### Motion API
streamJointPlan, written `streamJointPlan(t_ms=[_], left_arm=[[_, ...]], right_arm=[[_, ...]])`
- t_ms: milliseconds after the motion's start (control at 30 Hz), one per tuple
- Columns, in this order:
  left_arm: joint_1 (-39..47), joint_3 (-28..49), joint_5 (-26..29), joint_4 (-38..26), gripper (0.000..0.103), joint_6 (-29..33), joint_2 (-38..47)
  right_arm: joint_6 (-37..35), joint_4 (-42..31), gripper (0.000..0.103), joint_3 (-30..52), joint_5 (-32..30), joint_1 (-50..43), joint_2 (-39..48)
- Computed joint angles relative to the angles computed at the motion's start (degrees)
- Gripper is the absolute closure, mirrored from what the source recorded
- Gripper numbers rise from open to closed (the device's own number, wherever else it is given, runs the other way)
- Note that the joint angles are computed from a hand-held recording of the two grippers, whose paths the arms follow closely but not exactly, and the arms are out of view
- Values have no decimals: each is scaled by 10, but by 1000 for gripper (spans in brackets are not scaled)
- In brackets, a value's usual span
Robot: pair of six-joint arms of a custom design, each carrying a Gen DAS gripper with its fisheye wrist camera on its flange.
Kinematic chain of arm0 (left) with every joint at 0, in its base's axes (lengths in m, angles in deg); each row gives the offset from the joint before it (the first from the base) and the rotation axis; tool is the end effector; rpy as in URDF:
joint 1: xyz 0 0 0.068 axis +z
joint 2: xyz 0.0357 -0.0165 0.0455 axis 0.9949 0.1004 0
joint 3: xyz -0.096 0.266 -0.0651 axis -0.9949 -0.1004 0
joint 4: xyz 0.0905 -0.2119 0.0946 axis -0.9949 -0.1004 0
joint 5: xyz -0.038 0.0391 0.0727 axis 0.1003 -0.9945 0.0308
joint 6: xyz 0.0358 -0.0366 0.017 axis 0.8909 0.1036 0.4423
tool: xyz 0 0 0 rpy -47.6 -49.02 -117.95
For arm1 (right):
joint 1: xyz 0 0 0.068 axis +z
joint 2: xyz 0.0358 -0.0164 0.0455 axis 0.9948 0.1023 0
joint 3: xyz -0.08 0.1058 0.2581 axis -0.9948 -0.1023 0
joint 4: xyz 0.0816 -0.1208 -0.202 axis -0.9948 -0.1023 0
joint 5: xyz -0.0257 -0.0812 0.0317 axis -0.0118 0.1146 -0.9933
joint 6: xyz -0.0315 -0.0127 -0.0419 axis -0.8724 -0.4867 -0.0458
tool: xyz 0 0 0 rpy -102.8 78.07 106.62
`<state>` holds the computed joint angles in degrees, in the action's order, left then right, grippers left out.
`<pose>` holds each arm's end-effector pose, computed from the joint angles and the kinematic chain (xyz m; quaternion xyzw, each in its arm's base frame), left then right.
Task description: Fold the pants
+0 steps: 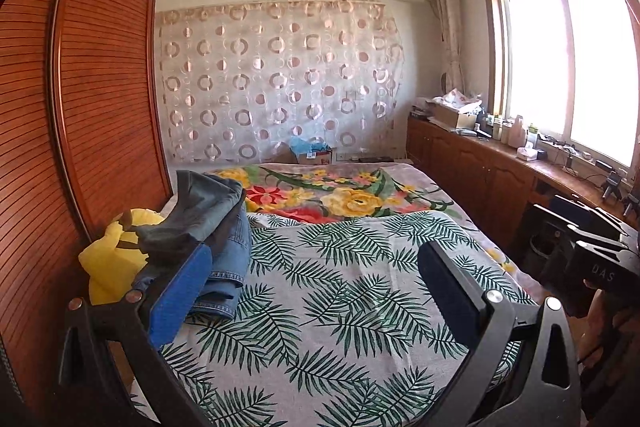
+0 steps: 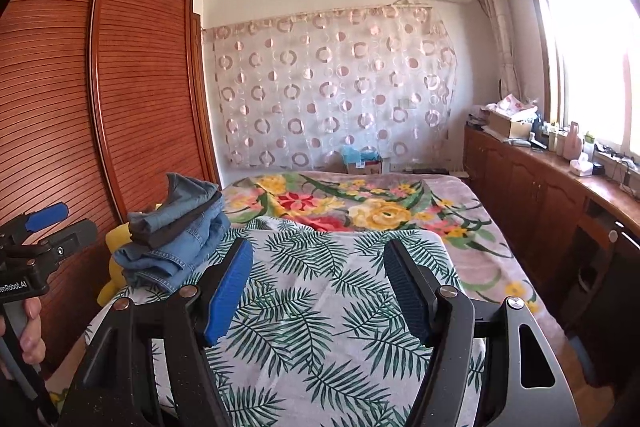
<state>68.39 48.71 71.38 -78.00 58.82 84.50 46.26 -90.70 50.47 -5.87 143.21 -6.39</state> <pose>0.2526 -0.0767 0.2874 0.1755 0.8093 -0.1151 0.5486 0.1228 0.1449 0.2952 0.0838 0.8073 -0.0191 0.5839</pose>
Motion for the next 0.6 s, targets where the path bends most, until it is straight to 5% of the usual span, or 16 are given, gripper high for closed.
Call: streamJointPlan(t_ms=[600], left_arm=[[14,-6,8,8,0,2,3]], right_arm=[[-7,10,33,-3,6,-2,9]])
